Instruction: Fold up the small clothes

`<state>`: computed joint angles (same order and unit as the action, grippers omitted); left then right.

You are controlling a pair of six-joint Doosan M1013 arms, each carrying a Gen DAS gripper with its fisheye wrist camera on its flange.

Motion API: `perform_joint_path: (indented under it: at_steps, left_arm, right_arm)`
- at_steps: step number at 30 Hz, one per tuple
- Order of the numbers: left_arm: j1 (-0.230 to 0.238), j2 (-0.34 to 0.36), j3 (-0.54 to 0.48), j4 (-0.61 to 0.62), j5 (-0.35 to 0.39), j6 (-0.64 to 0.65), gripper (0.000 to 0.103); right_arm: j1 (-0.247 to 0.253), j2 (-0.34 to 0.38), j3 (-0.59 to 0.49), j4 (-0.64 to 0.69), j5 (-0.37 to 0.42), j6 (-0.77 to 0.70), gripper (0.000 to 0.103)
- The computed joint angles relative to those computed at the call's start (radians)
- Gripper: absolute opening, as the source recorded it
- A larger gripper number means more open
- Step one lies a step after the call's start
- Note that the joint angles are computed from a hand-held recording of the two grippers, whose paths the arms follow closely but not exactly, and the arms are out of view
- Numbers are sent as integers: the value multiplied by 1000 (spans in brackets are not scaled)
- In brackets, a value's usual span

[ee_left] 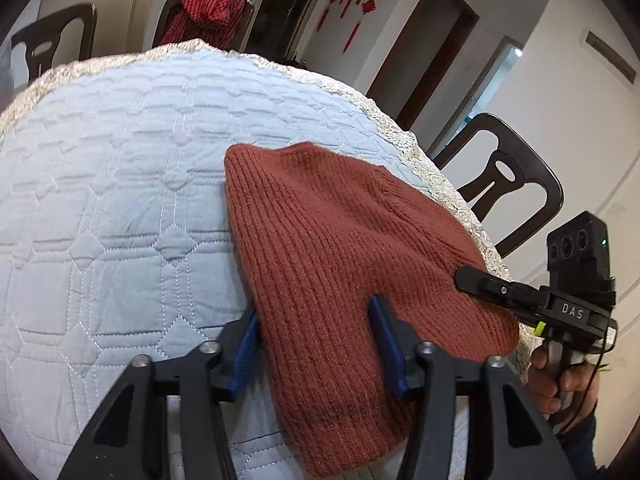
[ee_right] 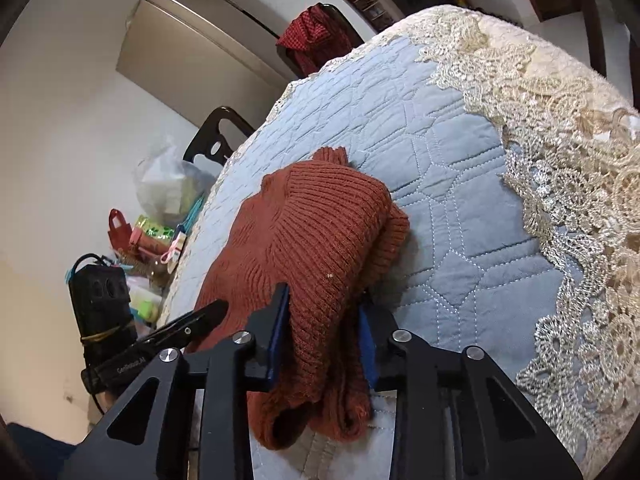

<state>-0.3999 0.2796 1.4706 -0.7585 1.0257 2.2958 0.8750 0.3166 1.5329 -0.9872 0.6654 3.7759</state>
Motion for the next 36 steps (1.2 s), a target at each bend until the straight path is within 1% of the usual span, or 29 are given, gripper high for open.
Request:
perform_joint_path:
  at_steps: [3,9,13,19,25,27,31,34,36]
  left_arm:
    - [-3,-13,7,6,-27,23,37]
    - [14,-28,9,-28,-37,66,35]
    - [36,-26,-4,-46,-50,84,35]
    - [80,2,-47,-46,-74,74,35]
    - [118,38,-108,-40,-105,78,35]
    - [129,57,-138,-35,-106,63,35]
    - [147,86,-172,-24,-134,49,35]
    - [157,118,-202,-17,-131,39,35]
    - [161,143,-219,16,-126,-11,35]
  right_arm:
    - [6,4,-19,0,26,-19,29]
    - [20,13,-61,-18,59,-66,27]
    - [15,33,-107,-2,64,-135,27]
    - [-22,88,-195,35,-3,-256,27]
    - [-62,159,-303,122,-77,-415,27]
    - [-78,187,-345,166,-100,-472,27]
    - [-104,240,-425,274,-128,-599,27]
    - [-119,264,-456,325,-141,-664,27]
    - [-131,279,-467,372,-152,-711,27]
